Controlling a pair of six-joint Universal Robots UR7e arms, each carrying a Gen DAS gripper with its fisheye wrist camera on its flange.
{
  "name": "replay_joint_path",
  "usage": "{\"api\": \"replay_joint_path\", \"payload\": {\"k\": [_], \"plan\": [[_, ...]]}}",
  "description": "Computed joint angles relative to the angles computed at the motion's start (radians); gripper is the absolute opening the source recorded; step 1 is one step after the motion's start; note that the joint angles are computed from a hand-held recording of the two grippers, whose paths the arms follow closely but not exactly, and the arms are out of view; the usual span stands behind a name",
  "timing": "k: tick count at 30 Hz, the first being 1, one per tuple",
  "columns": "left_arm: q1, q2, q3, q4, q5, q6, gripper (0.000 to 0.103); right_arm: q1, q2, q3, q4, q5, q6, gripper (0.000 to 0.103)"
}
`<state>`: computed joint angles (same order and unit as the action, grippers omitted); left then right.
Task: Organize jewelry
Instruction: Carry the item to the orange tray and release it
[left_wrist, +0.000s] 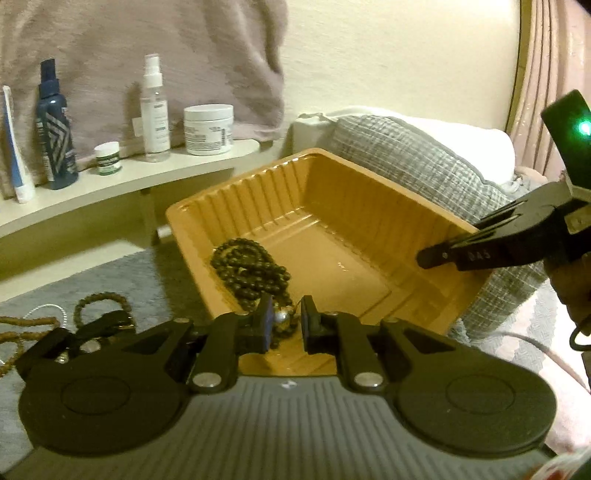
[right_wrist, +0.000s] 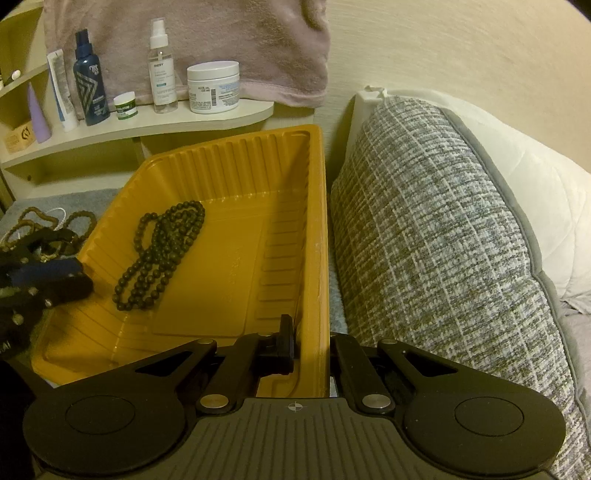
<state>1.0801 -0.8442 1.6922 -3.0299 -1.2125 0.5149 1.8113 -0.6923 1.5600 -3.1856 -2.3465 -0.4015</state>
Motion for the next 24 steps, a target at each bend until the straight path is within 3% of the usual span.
{"api": "replay_joint_path", "payload": {"k": [7,14,18,24], "plan": [[0.007,-0.020,0.023,-0.033,0.006,0.000,0.032,0.000,0.001,0.002,-0.001,-0.001,0.007,0.003],[0.040,-0.062,0.048,-0.156,0.109,0.002,0.041,-0.002,0.000,0.003,0.002,-0.002,0.010,0.003],[0.078,-0.072,0.033,-0.192,0.189,-0.003,0.055,-0.002,-0.001,0.003,0.003,-0.002,0.010,0.003],[0.128,-0.070,-0.007,-0.169,0.193,-0.093,0.070,-0.004,0.005,-0.001,0.002,-0.008,0.007,0.004]]}}
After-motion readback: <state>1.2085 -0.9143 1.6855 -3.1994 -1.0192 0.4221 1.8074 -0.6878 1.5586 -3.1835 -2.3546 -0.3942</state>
